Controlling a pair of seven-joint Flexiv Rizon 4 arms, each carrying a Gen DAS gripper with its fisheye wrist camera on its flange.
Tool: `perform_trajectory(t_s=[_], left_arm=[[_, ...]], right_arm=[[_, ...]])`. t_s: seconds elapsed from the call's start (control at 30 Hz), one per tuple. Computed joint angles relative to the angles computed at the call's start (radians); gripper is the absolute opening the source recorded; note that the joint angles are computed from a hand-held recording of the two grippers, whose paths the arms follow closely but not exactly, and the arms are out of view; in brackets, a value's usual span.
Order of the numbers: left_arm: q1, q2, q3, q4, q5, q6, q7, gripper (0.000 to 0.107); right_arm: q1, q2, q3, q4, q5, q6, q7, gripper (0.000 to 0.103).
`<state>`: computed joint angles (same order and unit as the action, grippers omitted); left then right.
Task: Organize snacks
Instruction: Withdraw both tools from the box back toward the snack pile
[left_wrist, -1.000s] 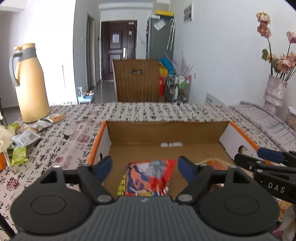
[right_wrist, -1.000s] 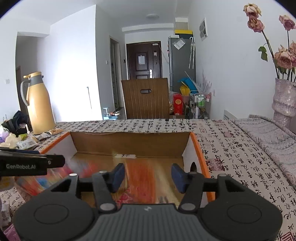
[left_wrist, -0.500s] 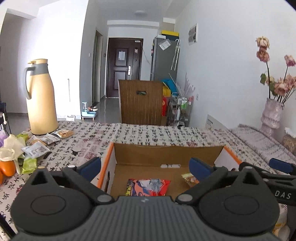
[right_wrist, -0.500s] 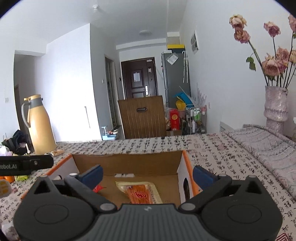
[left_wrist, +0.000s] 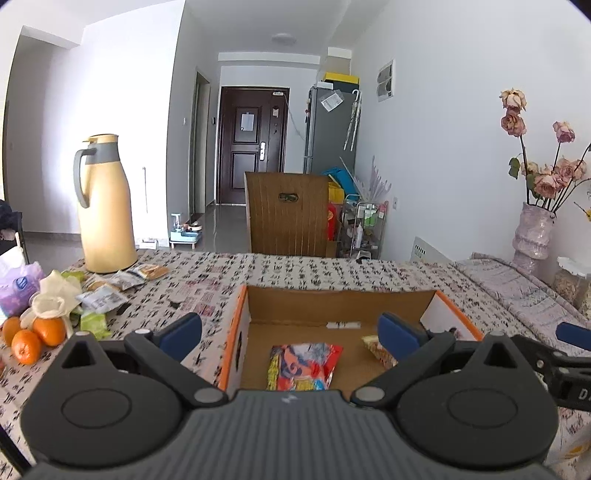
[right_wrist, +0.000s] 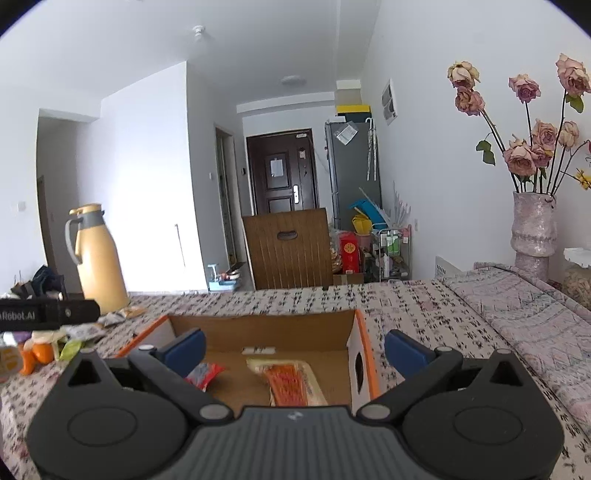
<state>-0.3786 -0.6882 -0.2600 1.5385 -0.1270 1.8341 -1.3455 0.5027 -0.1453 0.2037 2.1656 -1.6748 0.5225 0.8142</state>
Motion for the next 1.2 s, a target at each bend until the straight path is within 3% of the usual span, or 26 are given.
perform_trajectory(t_s=[0.23, 0.47, 0.63, 0.77, 0.97, 1.2], left_arm=[[0.078, 0.044, -0.054, 0.127, 0.044, 0.026, -0.019, 0.103], [0.18, 0.069, -0.12, 0.245, 0.104, 0.044, -0.045, 0.103], [0.214, 0.081, -0.122, 0.293, 0.11, 0.019, -0.058, 0.103], [0.249, 0.084, -0.149, 0.315, 0.121, 0.026, -0.065, 0.103], [0.292, 0.077, -0.2, 0.324, 0.15, 0.025, -0.064, 0.103], [0.299, 0.072, -0.21, 0.324, 0.147, 0.013, -0.066, 0.103]], right_arm=[[0.042, -0.007, 0.031, 0.024, 0.065, -0.004, -0.016, 0.103], [0.051, -0.044, 0.02, 0.019, 0.09, 0.112, -0.047, 0.102], [0.03, -0.082, -0.004, -0.003, 0.081, 0.237, -0.057, 0.086], [0.003, -0.114, -0.026, -0.027, 0.101, 0.347, -0.084, 0.081], [-0.032, -0.139, -0.051, -0.042, 0.111, 0.468, -0.089, 0.059], [-0.006, -0.151, -0.049, -0.055, 0.142, 0.47, -0.209, 0.041]])
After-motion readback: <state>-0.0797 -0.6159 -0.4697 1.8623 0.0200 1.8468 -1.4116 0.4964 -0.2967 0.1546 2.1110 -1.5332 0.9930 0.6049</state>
